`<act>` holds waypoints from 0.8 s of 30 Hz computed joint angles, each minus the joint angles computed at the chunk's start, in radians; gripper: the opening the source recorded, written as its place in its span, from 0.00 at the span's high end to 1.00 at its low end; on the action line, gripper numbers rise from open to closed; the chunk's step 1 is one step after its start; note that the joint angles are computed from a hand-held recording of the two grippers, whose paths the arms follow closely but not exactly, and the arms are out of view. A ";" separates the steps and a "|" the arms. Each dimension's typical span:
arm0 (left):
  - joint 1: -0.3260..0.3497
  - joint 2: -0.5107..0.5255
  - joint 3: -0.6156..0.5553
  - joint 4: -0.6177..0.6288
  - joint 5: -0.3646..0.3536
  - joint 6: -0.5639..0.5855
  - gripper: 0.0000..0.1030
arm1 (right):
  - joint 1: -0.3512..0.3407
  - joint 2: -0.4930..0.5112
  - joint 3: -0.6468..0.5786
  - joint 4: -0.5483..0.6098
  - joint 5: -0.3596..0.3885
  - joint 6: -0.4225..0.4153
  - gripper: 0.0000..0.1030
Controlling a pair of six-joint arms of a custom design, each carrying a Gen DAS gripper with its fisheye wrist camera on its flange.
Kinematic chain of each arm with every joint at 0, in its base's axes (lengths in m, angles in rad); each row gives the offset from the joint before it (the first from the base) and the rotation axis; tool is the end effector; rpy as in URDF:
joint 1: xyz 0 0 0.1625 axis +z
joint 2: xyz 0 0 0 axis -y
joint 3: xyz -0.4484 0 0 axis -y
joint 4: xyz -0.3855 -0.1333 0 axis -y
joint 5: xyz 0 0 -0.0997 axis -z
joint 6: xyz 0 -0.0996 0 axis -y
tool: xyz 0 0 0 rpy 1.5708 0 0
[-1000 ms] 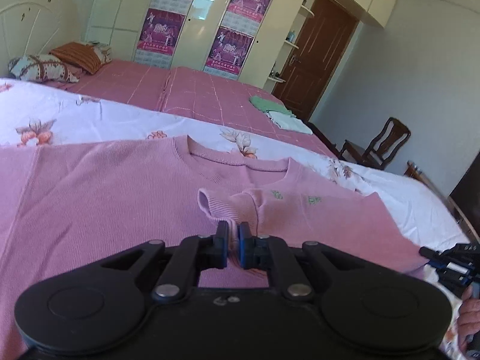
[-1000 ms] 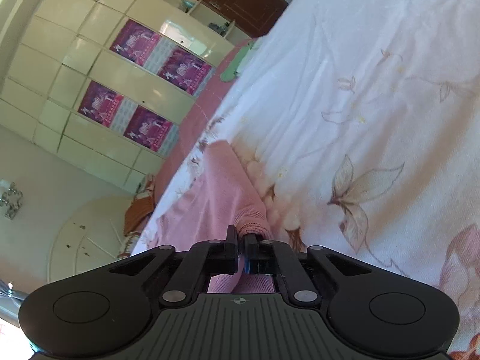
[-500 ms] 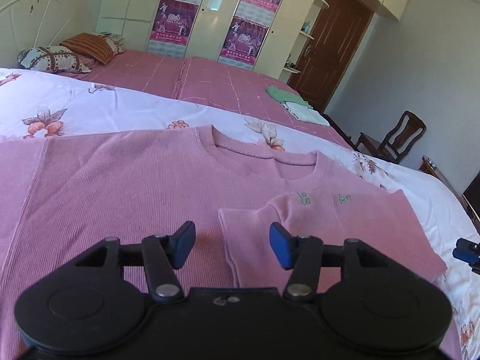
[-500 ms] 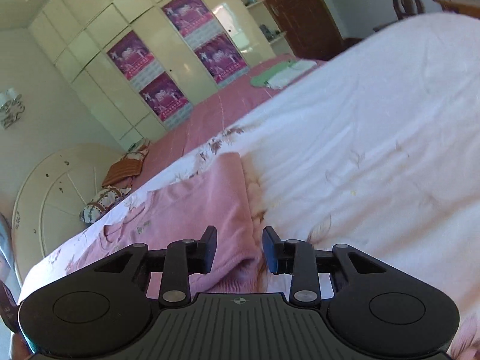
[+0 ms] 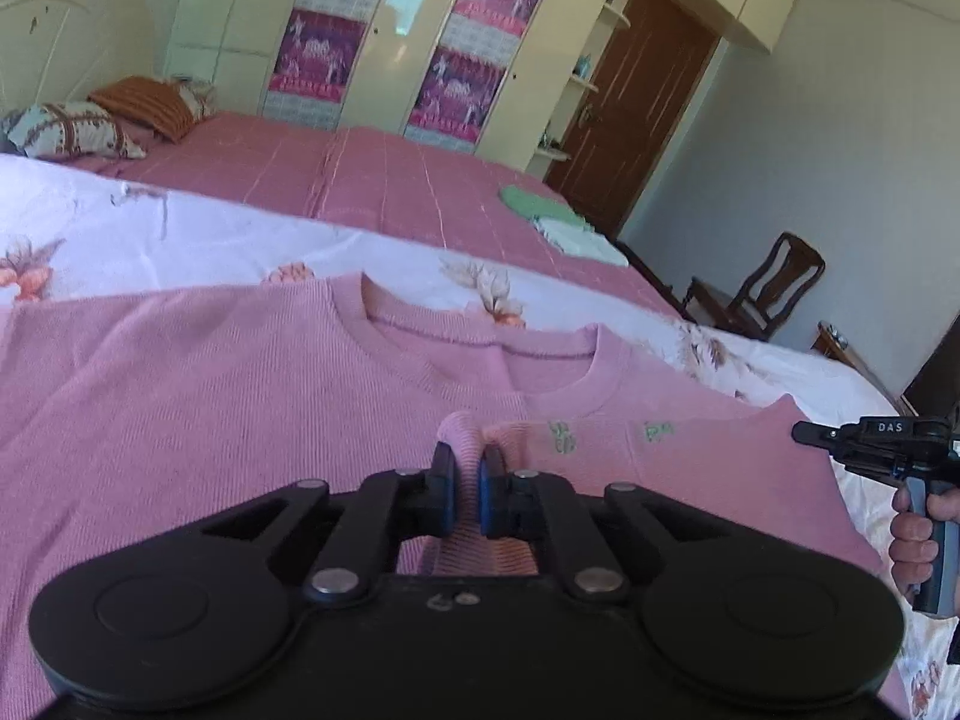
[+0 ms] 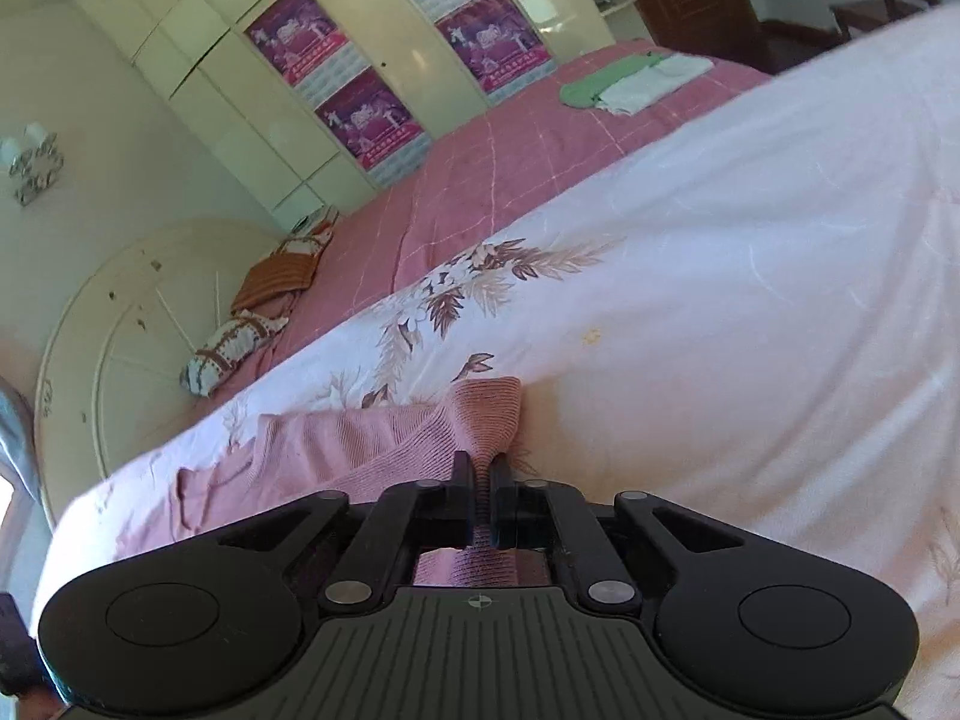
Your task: Fold small clothes
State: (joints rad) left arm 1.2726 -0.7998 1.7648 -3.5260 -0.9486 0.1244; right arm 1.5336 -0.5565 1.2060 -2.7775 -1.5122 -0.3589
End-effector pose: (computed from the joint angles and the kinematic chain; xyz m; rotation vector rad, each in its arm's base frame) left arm -0.0093 -0.6817 0.2062 0.0922 2.3384 -1.3047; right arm 0.1084 -0.8295 0.1345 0.5001 -2.9270 0.8499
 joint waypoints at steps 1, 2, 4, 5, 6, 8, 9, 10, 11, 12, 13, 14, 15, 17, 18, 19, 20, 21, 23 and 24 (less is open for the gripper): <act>-0.003 0.005 0.002 -0.019 0.023 0.007 0.94 | 0.000 -0.013 0.030 -0.043 0.027 -0.027 0.97; -0.003 0.012 0.001 -0.029 0.044 0.012 0.94 | 0.000 -0.020 0.052 -0.081 0.037 -0.044 0.97; 0.008 0.017 -0.020 0.041 0.068 -0.015 0.93 | 0.006 -0.005 0.045 -0.093 -0.026 -0.061 0.97; 0.009 0.022 -0.024 0.038 0.071 -0.002 0.92 | 0.005 0.008 0.023 -0.056 -0.058 -0.058 0.97; 0.006 0.025 -0.031 0.046 0.079 0.006 0.92 | -0.001 0.015 0.017 -0.047 -0.054 -0.064 0.97; -0.001 0.018 -0.038 0.078 0.101 0.014 0.82 | -0.005 0.015 0.002 -0.023 -0.037 -0.047 0.97; -0.011 0.019 -0.037 0.063 0.132 0.026 0.76 | -0.004 0.010 0.004 -0.024 -0.040 -0.035 0.96; -0.023 0.019 -0.032 0.032 0.162 0.046 0.77 | 0.001 -0.001 0.026 -0.067 -0.057 -0.044 0.93; -0.034 0.021 -0.024 -0.016 0.182 0.079 0.77 | 0.006 -0.012 0.055 -0.126 -0.072 -0.070 0.91; -0.044 0.021 -0.017 -0.059 0.183 0.117 0.77 | 0.008 -0.023 0.078 -0.165 -0.066 -0.103 0.92; -0.052 0.022 -0.015 -0.071 0.176 0.136 0.76 | 0.010 -0.032 0.094 -0.192 -0.054 -0.134 0.92; -0.057 0.026 -0.020 -0.061 0.161 0.147 0.74 | 0.012 -0.034 0.096 -0.203 -0.038 -0.159 0.92; -0.060 0.032 -0.030 -0.034 0.142 0.150 0.73 | 0.016 -0.028 0.086 -0.204 -0.032 -0.176 0.92; -0.059 0.056 -0.065 0.044 0.135 0.143 0.62 | 0.026 0.005 0.030 -0.159 -0.040 -0.182 0.92; -0.055 0.072 -0.086 0.090 0.141 0.135 0.60 | 0.033 0.026 -0.004 -0.127 -0.061 -0.186 0.92; -0.050 0.088 -0.101 0.111 0.156 0.138 0.56 | 0.043 0.057 -0.044 -0.101 -0.116 -0.201 0.92; -0.046 0.105 -0.107 0.090 0.171 0.167 0.55 | 0.049 0.084 -0.076 -0.078 -0.165 -0.218 0.93; -0.045 0.110 -0.099 0.050 0.170 0.188 0.55 | 0.049 0.093 -0.076 -0.097 -0.172 -0.250 0.93; -0.062 0.092 -0.071 0.036 0.193 0.164 0.57 | 0.058 0.089 -0.063 -0.120 -0.200 -0.275 0.92; -0.072 0.080 -0.039 -0.020 0.182 0.180 0.56 | 0.058 0.073 -0.035 -0.146 -0.193 -0.276 0.92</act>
